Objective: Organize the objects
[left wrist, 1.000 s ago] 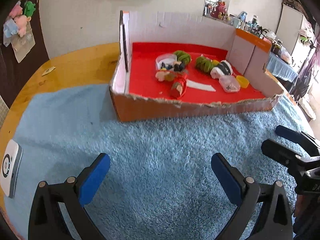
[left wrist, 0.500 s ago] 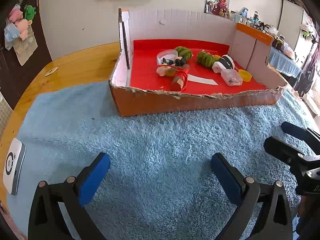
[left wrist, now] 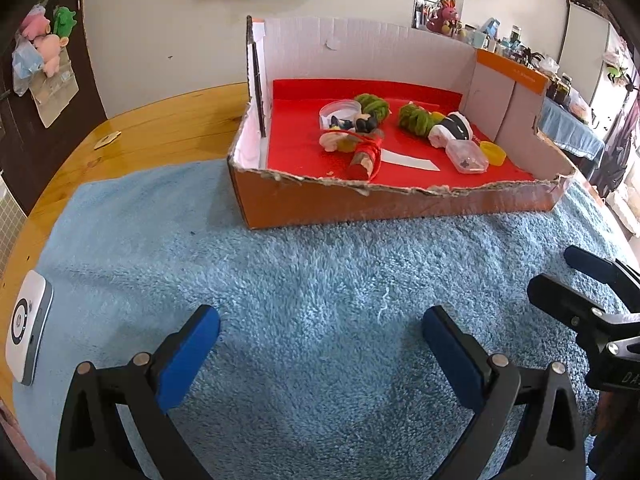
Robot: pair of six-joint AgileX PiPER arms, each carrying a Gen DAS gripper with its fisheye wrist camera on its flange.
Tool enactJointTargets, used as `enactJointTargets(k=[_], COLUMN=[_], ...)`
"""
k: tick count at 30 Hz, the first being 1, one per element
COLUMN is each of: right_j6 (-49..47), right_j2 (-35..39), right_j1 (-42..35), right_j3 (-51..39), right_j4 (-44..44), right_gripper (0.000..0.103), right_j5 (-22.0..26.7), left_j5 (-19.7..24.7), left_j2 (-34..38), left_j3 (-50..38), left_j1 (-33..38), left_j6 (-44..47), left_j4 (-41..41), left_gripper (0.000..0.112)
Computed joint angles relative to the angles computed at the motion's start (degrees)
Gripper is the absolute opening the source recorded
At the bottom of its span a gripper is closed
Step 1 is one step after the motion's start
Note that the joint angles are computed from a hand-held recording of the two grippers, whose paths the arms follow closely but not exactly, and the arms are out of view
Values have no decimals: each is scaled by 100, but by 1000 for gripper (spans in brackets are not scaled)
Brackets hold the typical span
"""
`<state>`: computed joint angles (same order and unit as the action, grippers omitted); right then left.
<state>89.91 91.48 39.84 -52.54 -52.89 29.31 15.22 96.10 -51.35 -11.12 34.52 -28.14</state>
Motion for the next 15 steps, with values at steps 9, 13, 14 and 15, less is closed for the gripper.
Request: enactJointTargets(k=[9, 13, 14, 15], right_j6=[33, 38, 43, 51], right_j2=[19, 15, 15, 9], right_j1=[-6, -7, -6, -8], right_j3=[4, 13, 13, 19], right_j4=[-44, -51, -53, -58], right_gripper=[100, 100, 100, 100], right_j5=[-34, -35, -36, -43], left_j5=[46, 31, 22, 22], left_j2=[3, 1, 3, 3], left_j3=[-9, 1, 1, 1], left_j1=[41, 36, 27, 27], left_j6=[147, 152, 119, 119], left_j4=[-73, -74, -48, -48], left_gripper=[103, 103, 103, 103])
